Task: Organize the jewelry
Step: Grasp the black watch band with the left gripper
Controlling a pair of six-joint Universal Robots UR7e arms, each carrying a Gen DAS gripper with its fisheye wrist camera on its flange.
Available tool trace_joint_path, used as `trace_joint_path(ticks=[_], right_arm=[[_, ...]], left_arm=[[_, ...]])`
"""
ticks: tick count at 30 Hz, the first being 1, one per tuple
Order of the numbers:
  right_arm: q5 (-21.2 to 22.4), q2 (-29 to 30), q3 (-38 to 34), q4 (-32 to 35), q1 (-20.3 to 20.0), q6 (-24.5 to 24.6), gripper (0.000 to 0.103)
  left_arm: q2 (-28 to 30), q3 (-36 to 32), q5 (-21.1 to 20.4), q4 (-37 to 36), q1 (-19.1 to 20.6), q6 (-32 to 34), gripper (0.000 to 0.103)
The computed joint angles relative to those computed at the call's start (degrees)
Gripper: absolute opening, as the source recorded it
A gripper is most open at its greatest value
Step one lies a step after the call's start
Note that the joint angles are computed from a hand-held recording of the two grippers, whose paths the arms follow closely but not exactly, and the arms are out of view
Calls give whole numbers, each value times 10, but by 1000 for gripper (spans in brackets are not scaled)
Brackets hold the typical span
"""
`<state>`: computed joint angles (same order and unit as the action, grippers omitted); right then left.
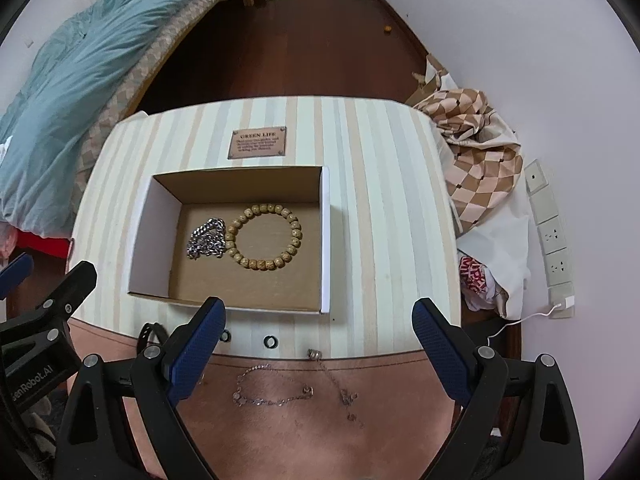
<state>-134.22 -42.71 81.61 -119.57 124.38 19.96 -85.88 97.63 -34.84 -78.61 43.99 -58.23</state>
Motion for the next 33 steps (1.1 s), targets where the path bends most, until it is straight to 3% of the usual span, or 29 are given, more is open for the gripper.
trace_joint_path(ticks=[25, 33], right_arm=[[-46, -112, 82, -60, 115, 10, 96], [-44, -133, 106, -74, 130, 19, 96]], left_arm=[[-85, -20, 11, 236, -192, -201, 103], [-95, -18, 12, 297, -222, -269, 103]])
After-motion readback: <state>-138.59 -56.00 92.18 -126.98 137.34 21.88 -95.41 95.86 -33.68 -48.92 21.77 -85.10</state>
